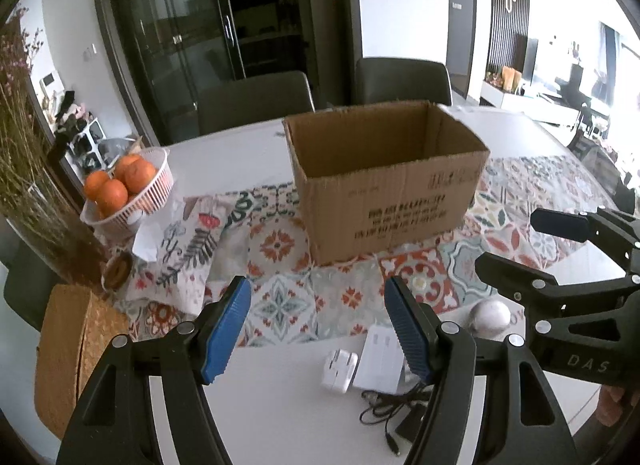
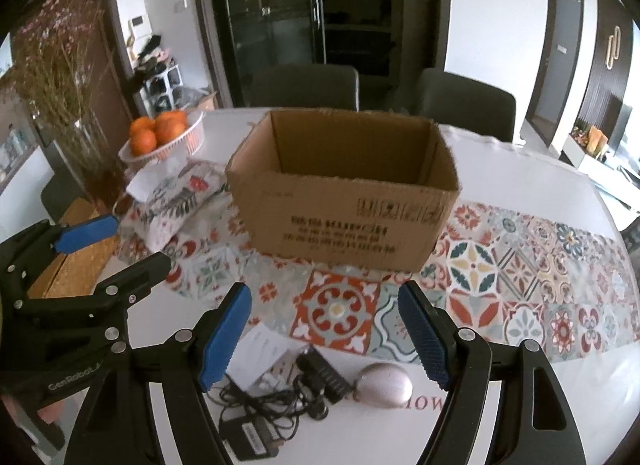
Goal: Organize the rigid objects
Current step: 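Move both tools back toward the remaining items beside the box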
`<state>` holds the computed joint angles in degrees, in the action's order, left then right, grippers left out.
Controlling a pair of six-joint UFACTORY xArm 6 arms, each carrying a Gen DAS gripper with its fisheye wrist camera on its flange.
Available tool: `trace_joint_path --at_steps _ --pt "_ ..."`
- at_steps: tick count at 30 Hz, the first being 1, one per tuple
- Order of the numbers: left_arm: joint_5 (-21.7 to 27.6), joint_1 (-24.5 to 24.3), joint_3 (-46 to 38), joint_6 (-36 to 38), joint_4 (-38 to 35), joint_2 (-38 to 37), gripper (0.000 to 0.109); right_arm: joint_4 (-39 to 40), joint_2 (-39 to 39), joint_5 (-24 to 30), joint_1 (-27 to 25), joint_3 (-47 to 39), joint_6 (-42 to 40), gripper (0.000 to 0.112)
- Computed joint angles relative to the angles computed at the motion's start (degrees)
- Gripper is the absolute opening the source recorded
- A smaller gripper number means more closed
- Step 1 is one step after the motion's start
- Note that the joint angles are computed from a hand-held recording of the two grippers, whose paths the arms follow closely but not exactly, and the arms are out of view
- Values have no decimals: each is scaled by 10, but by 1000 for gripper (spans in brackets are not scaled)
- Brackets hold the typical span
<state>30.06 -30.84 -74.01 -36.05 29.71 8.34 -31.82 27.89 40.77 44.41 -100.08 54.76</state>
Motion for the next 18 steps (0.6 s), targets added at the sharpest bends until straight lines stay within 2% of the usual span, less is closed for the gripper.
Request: trace_joint_path --at_steps 4,18 --pt "5 2 13 40 -52 -4 68 43 11 8 3 -9 -36 76" --pt "47 4 12 130 -147 15 68 155 50 65 4 -51 -125 76"
